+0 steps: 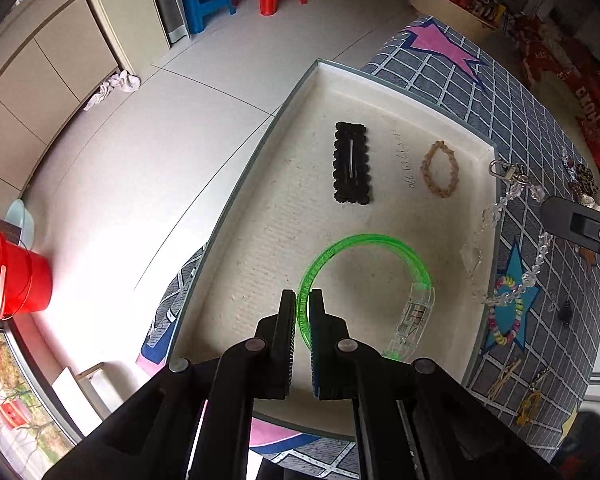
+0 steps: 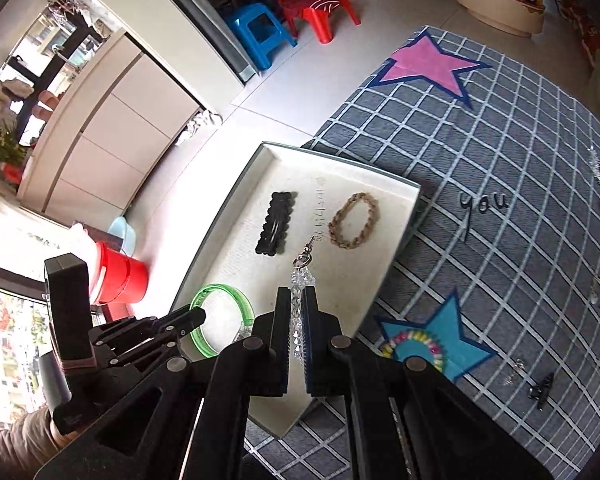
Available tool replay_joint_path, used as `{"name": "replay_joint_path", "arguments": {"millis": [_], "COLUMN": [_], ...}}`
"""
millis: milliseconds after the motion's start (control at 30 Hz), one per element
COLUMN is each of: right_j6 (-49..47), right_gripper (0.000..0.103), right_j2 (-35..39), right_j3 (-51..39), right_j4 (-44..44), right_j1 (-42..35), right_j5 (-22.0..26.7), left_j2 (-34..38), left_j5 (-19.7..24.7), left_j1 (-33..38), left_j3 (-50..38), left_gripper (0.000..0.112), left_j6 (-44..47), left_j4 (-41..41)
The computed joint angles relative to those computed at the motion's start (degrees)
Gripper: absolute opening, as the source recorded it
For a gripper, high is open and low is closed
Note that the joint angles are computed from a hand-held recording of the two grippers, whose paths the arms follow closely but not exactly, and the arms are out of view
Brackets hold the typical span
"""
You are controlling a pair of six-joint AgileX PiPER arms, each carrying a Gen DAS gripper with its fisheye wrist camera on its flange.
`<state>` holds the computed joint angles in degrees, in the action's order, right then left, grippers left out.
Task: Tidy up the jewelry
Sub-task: 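Carry the bangle and chain bracelet into the white tray and open both tools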
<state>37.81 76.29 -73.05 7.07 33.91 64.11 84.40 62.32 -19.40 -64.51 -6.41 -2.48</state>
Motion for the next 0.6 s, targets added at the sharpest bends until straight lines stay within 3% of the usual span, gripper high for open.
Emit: {"name": "replay_joint_path", "arguments": {"millis": [267,600], "right_j6": [-8.7,-13.4], "right_gripper": [0.005,0.005], "right_j2": [8.7,13.7], "right_j3": [3.3,4.0], "right_j4": [5.8,7.0], "right_j1": [-4.7,-9.7], "right_j5": [-5.9,-8.8], "left_j2": [6.9,13.2], "left_j5": [-4.5,-7.7], "left_j1": [-1.5,-4.1], "left_j3": [-1.2,-5.4], "left_gripper": [0.013,0.014], "left_j6": [-2.4,-4.7], "left_j4": [1.7,5.8]}}
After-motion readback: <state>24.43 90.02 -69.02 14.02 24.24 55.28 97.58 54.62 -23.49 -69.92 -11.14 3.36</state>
